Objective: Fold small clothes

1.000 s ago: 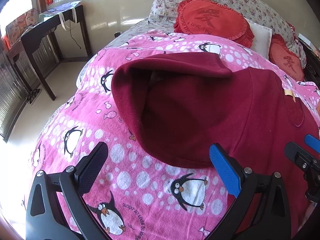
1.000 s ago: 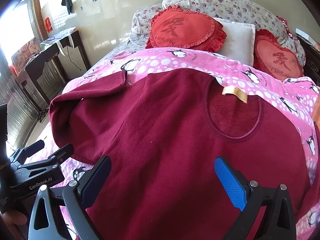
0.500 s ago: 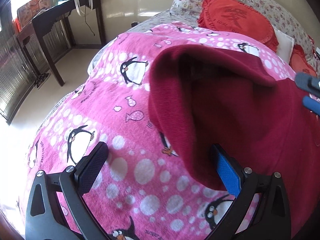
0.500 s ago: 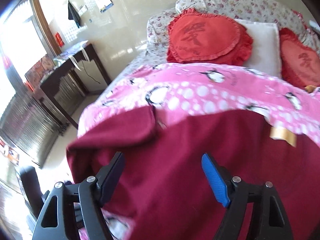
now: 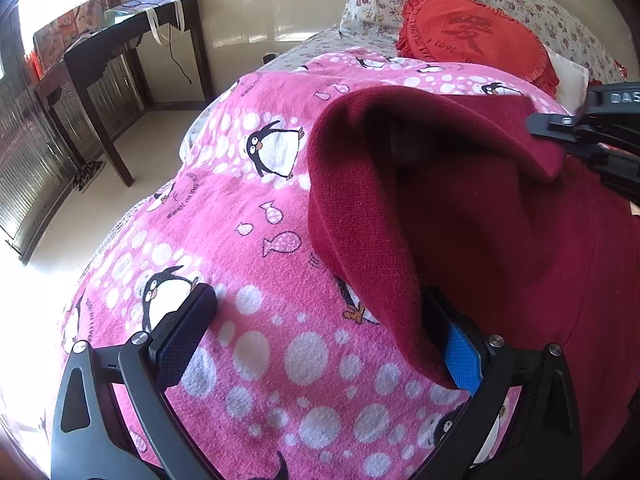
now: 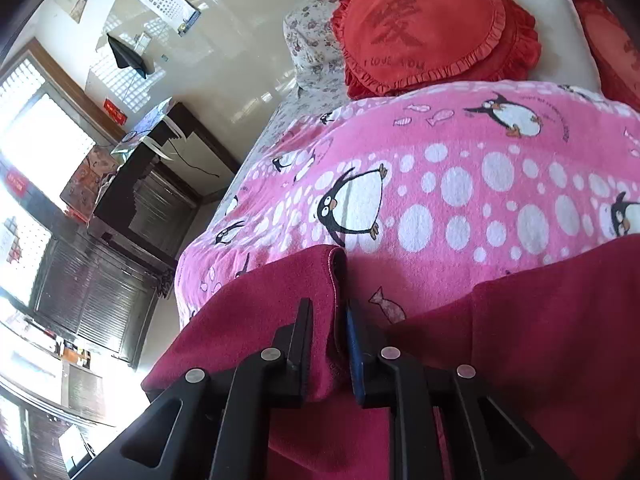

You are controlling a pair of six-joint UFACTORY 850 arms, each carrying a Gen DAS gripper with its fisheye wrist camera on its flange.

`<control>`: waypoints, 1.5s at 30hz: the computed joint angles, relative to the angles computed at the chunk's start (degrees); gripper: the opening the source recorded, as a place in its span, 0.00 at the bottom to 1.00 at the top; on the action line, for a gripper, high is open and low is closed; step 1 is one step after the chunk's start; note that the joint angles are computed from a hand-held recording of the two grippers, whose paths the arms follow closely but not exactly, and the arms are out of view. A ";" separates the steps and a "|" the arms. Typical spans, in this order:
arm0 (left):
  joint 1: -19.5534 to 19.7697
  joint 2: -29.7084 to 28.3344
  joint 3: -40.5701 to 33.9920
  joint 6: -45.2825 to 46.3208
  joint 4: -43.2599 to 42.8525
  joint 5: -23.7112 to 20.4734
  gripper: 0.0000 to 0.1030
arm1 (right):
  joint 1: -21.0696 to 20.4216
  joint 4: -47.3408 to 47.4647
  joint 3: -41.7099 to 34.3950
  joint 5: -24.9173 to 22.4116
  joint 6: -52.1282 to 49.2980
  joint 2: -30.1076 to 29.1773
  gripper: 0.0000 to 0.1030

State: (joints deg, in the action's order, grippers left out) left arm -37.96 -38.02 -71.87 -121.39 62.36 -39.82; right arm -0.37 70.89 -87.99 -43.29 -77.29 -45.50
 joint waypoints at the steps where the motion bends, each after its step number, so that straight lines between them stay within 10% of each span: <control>1: -0.41 0.20 0.18 -0.92 0.39 -1.16 0.99 | -0.42 0.88 0.94 -0.11 -1.97 1.03 0.06; 16: -7.85 6.67 5.30 -10.19 11.49 -1.92 0.99 | -18.63 13.97 12.55 -3.66 -21.12 14.79 0.01; 21: -8.68 4.36 1.90 -5.54 9.16 -2.66 0.99 | -23.32 3.85 7.89 -4.49 -8.53 10.36 0.02; 24: -8.72 3.68 1.04 -5.09 8.49 -2.93 0.99 | -22.49 -1.71 7.82 -6.81 -5.23 8.63 0.18; 26: -8.57 3.37 0.80 -4.39 7.48 -2.82 0.99 | -20.24 -2.29 10.79 -3.80 -8.22 9.55 0.54; 33: -7.76 4.16 2.33 -4.08 5.86 -2.74 0.99 | -12.13 -0.87 12.01 6.53 -13.69 6.66 0.55; 36: -7.25 4.70 3.14 -4.51 5.36 -2.69 0.99 | -10.51 1.82 11.44 9.39 -14.95 5.68 0.50; 38: -7.00 5.02 3.43 -4.75 4.96 -3.13 0.99 | -10.65 2.27 11.58 7.45 -17.61 6.51 0.04; 45: -7.54 6.78 4.40 -9.67 7.96 -5.17 0.99 | -17.67 13.25 15.47 1.46 -30.86 14.16 0.04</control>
